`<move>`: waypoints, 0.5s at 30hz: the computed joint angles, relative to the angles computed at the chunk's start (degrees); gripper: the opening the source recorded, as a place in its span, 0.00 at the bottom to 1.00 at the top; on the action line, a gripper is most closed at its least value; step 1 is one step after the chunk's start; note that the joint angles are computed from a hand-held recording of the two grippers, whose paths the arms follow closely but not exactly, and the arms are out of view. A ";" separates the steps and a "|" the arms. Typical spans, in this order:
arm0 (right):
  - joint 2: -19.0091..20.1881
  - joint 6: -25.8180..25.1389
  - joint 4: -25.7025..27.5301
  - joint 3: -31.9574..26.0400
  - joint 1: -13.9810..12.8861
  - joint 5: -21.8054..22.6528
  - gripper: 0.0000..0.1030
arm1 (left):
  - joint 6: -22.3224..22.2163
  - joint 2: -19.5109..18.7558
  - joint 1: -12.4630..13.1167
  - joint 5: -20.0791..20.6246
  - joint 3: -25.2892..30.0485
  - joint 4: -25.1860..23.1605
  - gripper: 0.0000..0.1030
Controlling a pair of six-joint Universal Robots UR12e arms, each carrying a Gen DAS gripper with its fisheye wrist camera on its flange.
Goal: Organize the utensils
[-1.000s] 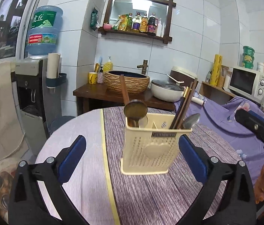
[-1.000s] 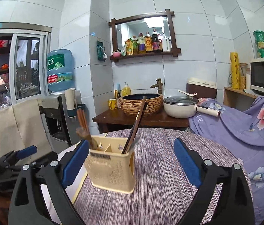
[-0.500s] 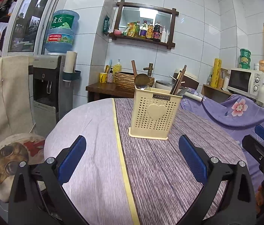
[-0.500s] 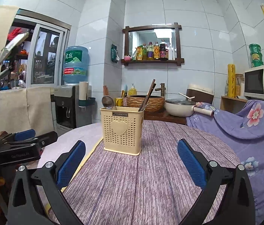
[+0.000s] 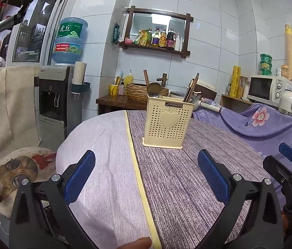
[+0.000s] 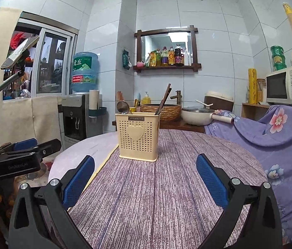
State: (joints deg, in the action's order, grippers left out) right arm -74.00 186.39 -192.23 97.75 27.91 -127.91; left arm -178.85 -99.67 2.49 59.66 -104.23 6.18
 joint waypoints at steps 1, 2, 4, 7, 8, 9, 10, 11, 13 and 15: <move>0.02 0.04 -0.05 0.01 0.01 -0.05 0.94 | 0.14 0.00 -0.08 0.16 0.12 -0.12 0.94; 0.07 -0.13 -0.28 0.00 0.03 -0.19 0.94 | 0.16 0.04 -0.05 0.11 0.10 -0.05 0.94; 0.14 -0.18 -0.54 0.00 0.08 -0.43 0.94 | -0.26 0.05 0.08 -0.12 0.14 0.13 0.94; 0.06 0.58 0.19 0.13 0.08 -0.43 0.94 | -0.43 0.01 0.09 -0.08 0.31 -0.16 0.94; 0.09 0.69 0.28 0.12 0.12 -0.48 0.94 | -0.42 -0.06 0.07 -0.05 0.38 -0.25 0.94; 0.12 0.74 0.36 0.08 0.12 -0.47 0.94 | -0.30 -0.06 0.07 -0.01 0.40 -0.40 0.94; 0.17 0.68 0.36 0.01 0.12 -0.47 0.94 | -0.08 -0.06 0.08 0.05 0.49 -0.64 0.94; 0.17 0.63 0.36 -0.02 0.13 -0.51 0.94 | 0.07 -0.03 0.07 0.14 0.42 -0.69 0.94; 0.24 0.44 0.41 -0.07 0.21 -0.61 0.94 | 0.14 0.01 0.12 0.08 0.33 -0.62 0.94; 0.28 0.39 0.32 -0.08 0.26 -0.69 0.94 | 0.09 0.00 0.07 0.10 0.39 -0.72 0.94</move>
